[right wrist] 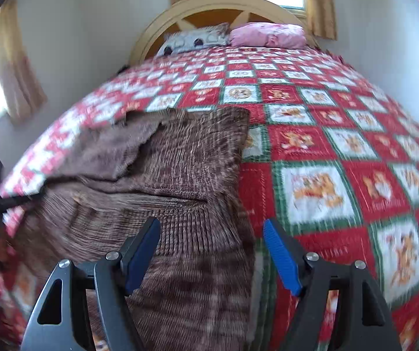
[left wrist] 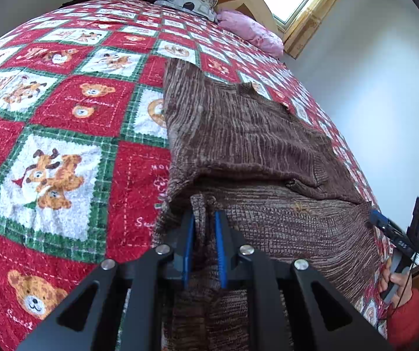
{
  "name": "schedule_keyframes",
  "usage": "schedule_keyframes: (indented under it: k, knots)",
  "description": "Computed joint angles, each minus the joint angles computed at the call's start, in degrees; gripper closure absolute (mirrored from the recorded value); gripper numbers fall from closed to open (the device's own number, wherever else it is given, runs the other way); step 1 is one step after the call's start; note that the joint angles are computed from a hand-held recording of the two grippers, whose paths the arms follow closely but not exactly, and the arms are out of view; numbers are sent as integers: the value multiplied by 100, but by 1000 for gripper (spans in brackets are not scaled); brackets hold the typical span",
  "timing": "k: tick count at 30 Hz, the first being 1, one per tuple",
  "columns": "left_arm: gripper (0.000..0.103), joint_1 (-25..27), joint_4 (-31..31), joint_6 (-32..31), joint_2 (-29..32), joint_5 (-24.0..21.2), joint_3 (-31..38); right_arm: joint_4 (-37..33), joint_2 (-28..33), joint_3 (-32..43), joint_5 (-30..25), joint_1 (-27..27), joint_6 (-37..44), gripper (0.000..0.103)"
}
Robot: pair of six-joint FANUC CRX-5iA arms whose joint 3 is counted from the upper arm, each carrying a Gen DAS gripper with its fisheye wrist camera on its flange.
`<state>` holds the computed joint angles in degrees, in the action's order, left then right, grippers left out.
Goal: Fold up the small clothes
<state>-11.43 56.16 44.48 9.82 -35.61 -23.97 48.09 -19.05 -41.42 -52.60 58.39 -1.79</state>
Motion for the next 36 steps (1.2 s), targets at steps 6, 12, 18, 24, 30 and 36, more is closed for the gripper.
schedule_keyframes:
  k: [6,12,18,24,30,36]
  knots:
    - [91,-115,-257,66,-67,303,-6,24,552,267,-408,120,697,93]
    - [97,-162,18,-137,-348,473,-288,513,-28,-61,-556,419,-180,97]
    - [98,-217,769,-633,-726,560,-618,1090,-347,-111,-912,868,-718,97]
    - [98,-283,1057,-857,-1008,733,-730,1393,-298,15,-1025,1019,-760,98]
    - [99,-297,1095,-675,-1078,1026,-677,1659,-80,219,-1227,969,-430,98]
    - [99,-69,-121,-232,-817,341,-195,1582,98,357,-1319,942,-68,98]
